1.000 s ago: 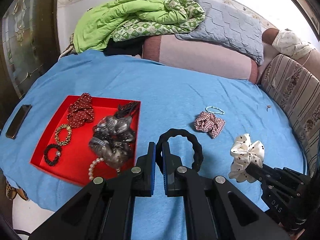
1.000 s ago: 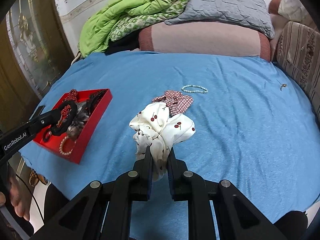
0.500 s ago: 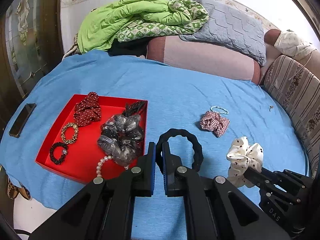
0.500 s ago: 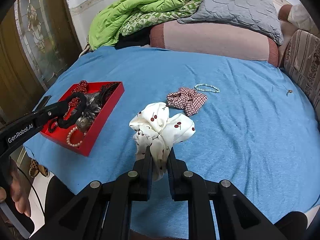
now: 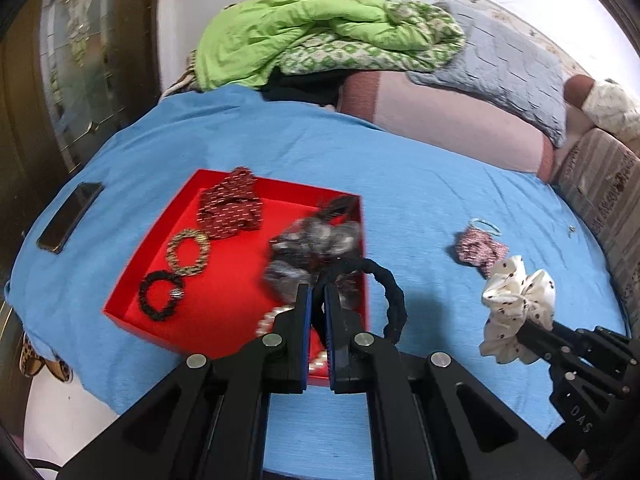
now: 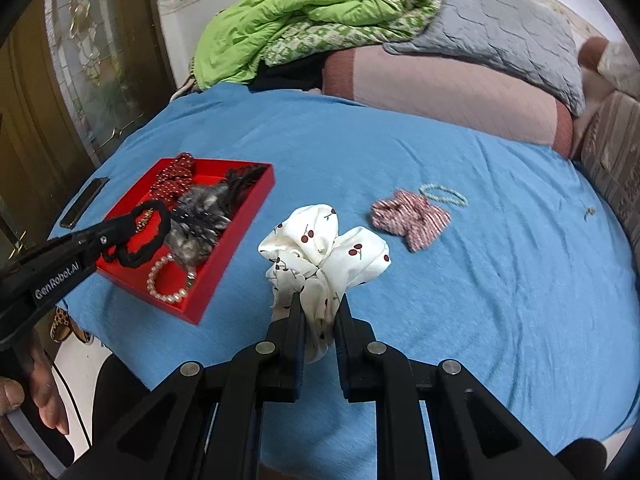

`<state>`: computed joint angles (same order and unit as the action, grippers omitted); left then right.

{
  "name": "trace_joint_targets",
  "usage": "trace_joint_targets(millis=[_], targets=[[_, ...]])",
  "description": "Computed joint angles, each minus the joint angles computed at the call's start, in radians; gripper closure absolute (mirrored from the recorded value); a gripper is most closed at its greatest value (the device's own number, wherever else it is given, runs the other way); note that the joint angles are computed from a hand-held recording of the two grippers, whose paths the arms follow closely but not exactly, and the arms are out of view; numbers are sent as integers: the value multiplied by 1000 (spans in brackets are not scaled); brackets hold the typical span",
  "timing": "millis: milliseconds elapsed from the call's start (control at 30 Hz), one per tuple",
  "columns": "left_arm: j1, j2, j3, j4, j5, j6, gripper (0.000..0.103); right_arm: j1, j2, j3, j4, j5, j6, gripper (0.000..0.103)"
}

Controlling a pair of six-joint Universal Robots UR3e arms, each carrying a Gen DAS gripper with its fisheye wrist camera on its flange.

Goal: Organize jewelry
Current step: 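Carry both into the red tray and open left tool while right tool releases the scrunchie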

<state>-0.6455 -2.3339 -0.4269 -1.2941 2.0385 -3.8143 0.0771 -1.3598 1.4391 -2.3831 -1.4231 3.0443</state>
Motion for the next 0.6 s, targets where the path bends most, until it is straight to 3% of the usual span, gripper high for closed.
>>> trace_joint_targets(millis=[267, 600], targets=[[67, 204, -383, 162, -12, -9, 97, 118, 144, -200, 65, -47, 0, 88], [186, 355, -641, 284, -80, 35, 97, 181, 329, -498, 164, -15, -5, 88]])
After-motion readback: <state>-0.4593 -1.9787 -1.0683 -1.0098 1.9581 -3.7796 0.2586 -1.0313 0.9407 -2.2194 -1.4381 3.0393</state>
